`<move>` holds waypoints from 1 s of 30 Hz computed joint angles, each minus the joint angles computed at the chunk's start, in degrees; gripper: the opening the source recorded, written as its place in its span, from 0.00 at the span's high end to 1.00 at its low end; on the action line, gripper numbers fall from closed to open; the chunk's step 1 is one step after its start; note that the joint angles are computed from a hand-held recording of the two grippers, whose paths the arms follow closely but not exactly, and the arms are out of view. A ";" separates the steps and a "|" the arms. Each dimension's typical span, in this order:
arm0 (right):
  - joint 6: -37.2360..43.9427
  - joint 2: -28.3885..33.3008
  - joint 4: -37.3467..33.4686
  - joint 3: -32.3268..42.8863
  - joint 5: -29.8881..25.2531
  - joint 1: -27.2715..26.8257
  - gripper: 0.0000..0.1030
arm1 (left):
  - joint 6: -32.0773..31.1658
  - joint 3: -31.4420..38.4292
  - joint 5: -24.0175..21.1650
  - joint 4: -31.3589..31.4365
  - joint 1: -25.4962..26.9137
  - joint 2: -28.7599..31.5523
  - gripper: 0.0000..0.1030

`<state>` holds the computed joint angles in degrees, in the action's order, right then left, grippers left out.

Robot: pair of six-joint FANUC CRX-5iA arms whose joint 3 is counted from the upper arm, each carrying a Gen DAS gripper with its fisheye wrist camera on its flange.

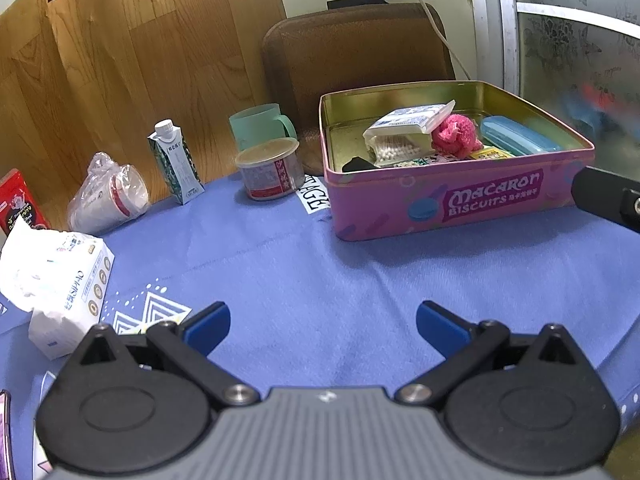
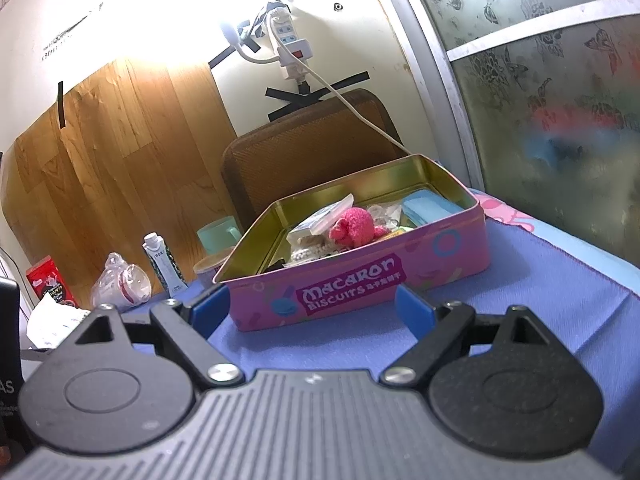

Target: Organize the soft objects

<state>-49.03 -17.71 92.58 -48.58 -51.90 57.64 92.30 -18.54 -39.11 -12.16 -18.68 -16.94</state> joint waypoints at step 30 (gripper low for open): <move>-0.74 0.46 -0.39 -0.40 0.33 -0.21 0.11 | -2.08 0.49 -2.80 2.88 0.70 1.87 0.00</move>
<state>-49.77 -17.25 92.19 -48.98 -51.58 57.43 90.22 -18.06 -41.91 -9.28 -17.98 -15.07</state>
